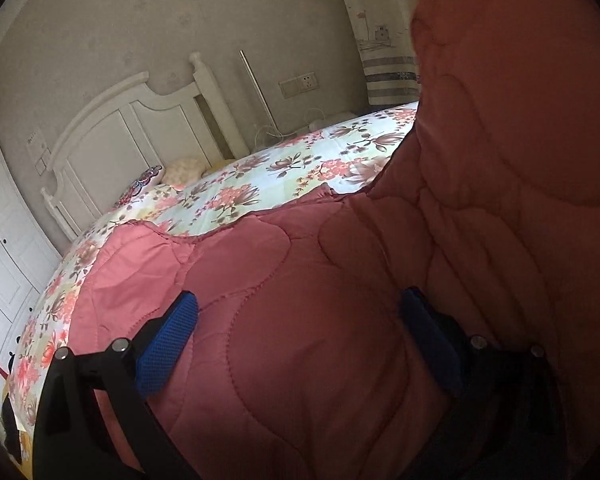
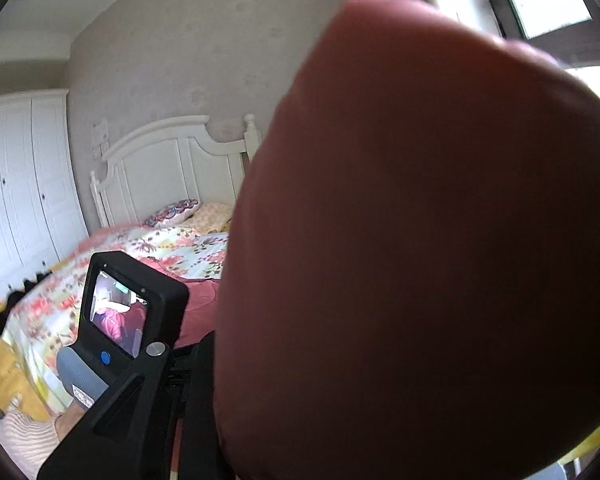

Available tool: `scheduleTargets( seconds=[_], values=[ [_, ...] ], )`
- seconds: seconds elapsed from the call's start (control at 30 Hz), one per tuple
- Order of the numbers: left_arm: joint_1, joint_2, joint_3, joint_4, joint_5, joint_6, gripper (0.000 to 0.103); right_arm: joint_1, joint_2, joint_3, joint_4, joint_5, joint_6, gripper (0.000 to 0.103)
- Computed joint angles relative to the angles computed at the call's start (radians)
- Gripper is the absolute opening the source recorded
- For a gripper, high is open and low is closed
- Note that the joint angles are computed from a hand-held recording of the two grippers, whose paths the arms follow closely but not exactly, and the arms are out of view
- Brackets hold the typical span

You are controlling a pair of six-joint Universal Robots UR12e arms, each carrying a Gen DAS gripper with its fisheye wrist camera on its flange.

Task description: Fold large clothes

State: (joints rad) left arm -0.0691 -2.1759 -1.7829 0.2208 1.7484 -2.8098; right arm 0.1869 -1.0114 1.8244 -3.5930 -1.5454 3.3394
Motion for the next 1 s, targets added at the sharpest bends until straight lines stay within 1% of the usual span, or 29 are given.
scheduleTargets(
  seconds=[0.07,0.1,0.17,0.2,0.23,0.27,0.3,0.33,0.37,0.4,0.43,0.47,0.53,0.57,0.6,0.67,0.73,0.77,0.8,0.87,0.9,0.93,0.97,1.0],
  values=[
    [0.003,0.003,-0.003,-0.006,-0.012,-0.004,0.101,0.018,0.003,-0.015,0.021,-0.042,-0.024,0.034],
    [0.013,0.013,-0.005,-0.03,-0.049,-0.006,0.101,0.025,0.005,-0.022,0.026,-0.06,-0.031,0.034],
    [0.044,0.044,-0.017,-0.084,-0.154,-0.027,0.101,0.05,0.009,-0.024,0.023,-0.119,-0.036,0.034],
    [0.07,0.067,-0.035,-0.072,-0.219,-0.058,0.101,0.058,0.015,-0.031,0.023,-0.14,-0.035,0.034],
    [0.092,0.084,-0.056,-0.018,-0.252,-0.088,0.101,0.063,0.015,-0.034,0.023,-0.156,-0.035,0.034],
    [0.114,0.097,-0.073,0.045,-0.263,-0.113,0.101,0.069,0.017,-0.038,0.021,-0.171,-0.037,0.034],
    [0.129,0.102,-0.08,0.085,-0.25,-0.132,0.101,0.072,0.019,-0.039,0.018,-0.181,-0.04,0.034],
    [0.144,0.105,-0.081,0.119,-0.217,-0.153,0.101,0.075,0.018,-0.038,0.017,-0.187,-0.042,0.034],
    [0.16,0.101,-0.074,0.133,-0.171,-0.174,0.101,0.076,0.018,-0.037,0.019,-0.194,-0.046,0.034],
    [0.172,0.098,-0.067,0.121,-0.149,-0.189,0.101,0.08,0.018,-0.038,0.022,-0.207,-0.054,0.034],
    [0.193,0.093,-0.053,0.069,-0.144,-0.217,0.101,0.085,0.019,-0.039,0.022,-0.22,-0.062,0.034],
    [0.208,0.089,-0.044,0.027,-0.154,-0.24,0.101,0.091,0.02,-0.041,0.024,-0.234,-0.074,0.034],
    [0.243,0.07,-0.024,-0.067,-0.197,-0.307,0.099,0.108,0.026,-0.052,0.023,-0.261,-0.121,0.034],
    [0.261,0.06,-0.016,-0.108,-0.253,-0.339,0.098,0.115,0.032,-0.06,0.022,-0.274,-0.146,0.034],
    [0.273,0.056,-0.017,-0.121,-0.301,-0.352,0.097,0.128,0.039,-0.07,0.021,-0.295,-0.185,0.034],
    [0.286,0.045,-0.021,-0.114,-0.387,-0.359,0.096,0.153,0.055,-0.091,0.016,-0.33,-0.251,0.034],
    [0.291,0.041,-0.024,-0.104,-0.434,-0.358,0.096,0.181,0.081,-0.124,0.014,-0.367,-0.332,0.035],
    [0.29,0.039,-0.023,-0.104,-0.444,-0.366,0.096,0.193,0.093,-0.14,0.016,-0.38,-0.367,0.035],
    [0.293,0.035,-0.018,-0.11,-0.469,-0.378,0.096,0.205,0.109,-0.157,0.015,-0.395,-0.408,0.035],
    [0.308,0.027,-0.011,-0.129,-0.529,-0.409,0.094,0.24,0.153,-0.203,0.018,-0.434,-0.531,0.037],
    [0.308,0.023,-0.003,-0.147,-0.524,-0.416,0.093,0.257,0.172,-0.216,0.019,-0.45,-0.587,0.038],
    [0.315,0.021,0.0,-0.166,-0.535,-0.417,0.091,0.272,0.197,-0.236,0.02,-0.461,-0.658,0.039],
    [0.326,0.022,0.0,-0.185,-0.559,-0.414,0.091,0.288,0.228,-0.257,0.026,-0.472,-0.75,0.044],
    [0.333,0.023,-0.001,-0.194,-0.57,-0.411,0.091,0.303,0.259,-0.276,0.009,-0.501,-0.836,0.048]
  ],
)
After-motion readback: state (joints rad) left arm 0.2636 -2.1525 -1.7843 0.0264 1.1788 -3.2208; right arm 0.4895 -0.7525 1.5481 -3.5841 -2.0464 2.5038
